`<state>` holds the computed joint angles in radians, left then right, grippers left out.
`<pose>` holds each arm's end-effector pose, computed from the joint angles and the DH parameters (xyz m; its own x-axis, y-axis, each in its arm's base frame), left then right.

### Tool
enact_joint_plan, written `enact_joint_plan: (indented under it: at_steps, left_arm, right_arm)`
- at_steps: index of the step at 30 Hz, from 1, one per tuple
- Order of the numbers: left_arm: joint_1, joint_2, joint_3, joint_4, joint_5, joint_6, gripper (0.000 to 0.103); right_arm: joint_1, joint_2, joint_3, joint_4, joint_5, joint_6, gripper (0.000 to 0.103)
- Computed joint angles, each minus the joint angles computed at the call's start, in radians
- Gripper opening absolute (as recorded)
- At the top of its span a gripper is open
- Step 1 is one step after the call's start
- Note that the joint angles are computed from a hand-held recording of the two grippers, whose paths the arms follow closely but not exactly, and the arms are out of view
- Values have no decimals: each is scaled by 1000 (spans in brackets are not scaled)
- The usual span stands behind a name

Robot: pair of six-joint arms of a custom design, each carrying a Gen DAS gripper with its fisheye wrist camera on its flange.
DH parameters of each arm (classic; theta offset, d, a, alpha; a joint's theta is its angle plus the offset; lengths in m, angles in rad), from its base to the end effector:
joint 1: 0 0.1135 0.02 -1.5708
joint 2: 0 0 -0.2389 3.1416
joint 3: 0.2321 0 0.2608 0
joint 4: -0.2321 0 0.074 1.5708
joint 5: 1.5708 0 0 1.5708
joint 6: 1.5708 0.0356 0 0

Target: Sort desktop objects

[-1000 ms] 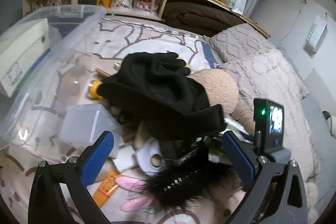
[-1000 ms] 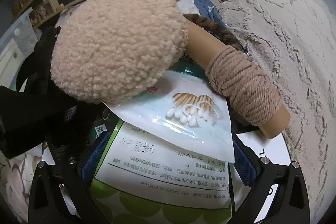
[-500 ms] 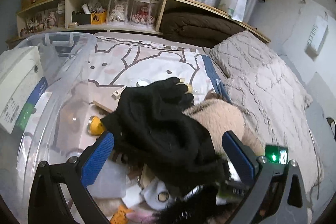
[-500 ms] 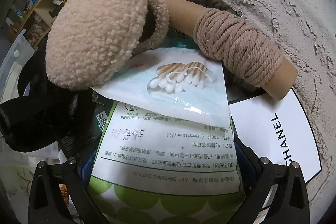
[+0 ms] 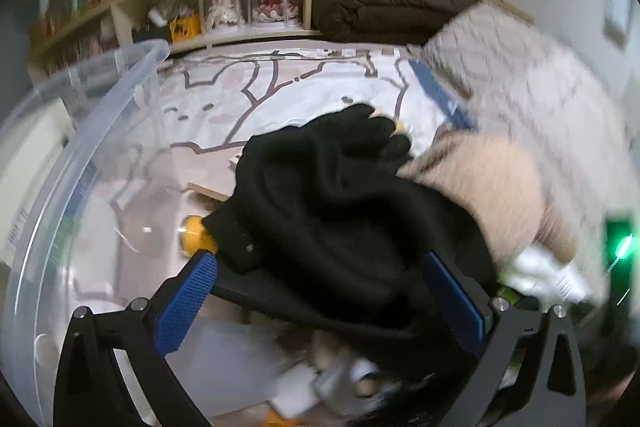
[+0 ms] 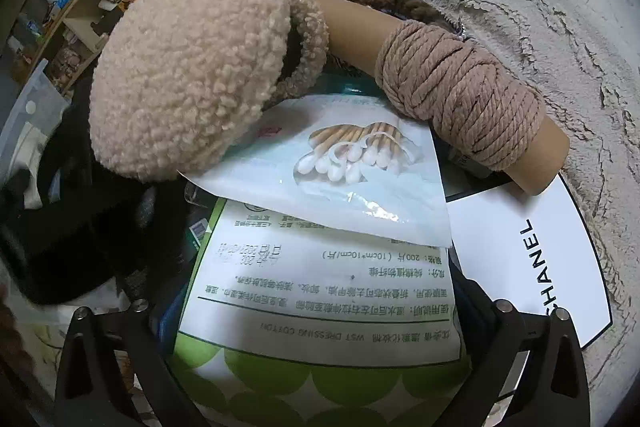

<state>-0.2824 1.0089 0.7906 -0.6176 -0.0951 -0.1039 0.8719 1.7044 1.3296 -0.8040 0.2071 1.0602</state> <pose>0.2188 -0.0600 0.2381 -0.7311 0.1046 -0.6742 0.1412 0.9900 0.0005 0.2318 0.2644 0.2126 -0.9001 0.2561 -0.3525 0.1773 0.9543 0.2404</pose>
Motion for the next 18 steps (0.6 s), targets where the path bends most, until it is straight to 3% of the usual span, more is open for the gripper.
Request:
enact_joint_plan:
  at_steps: [5, 12, 18]
  left_arm:
    - [-64, -65, -71, -27, -123, 68, 103]
    - [3, -93, -89, -120, -67, -7, 103]
    - [-59, -161, -113, -194, -166, 4, 103]
  right_arm:
    - [-18, -14, -6, 38, -18, -5, 100]
    - [-18, -48, -41, 84, -22, 6, 99]
    - [100, -210, -196, 97, 23, 119, 99]
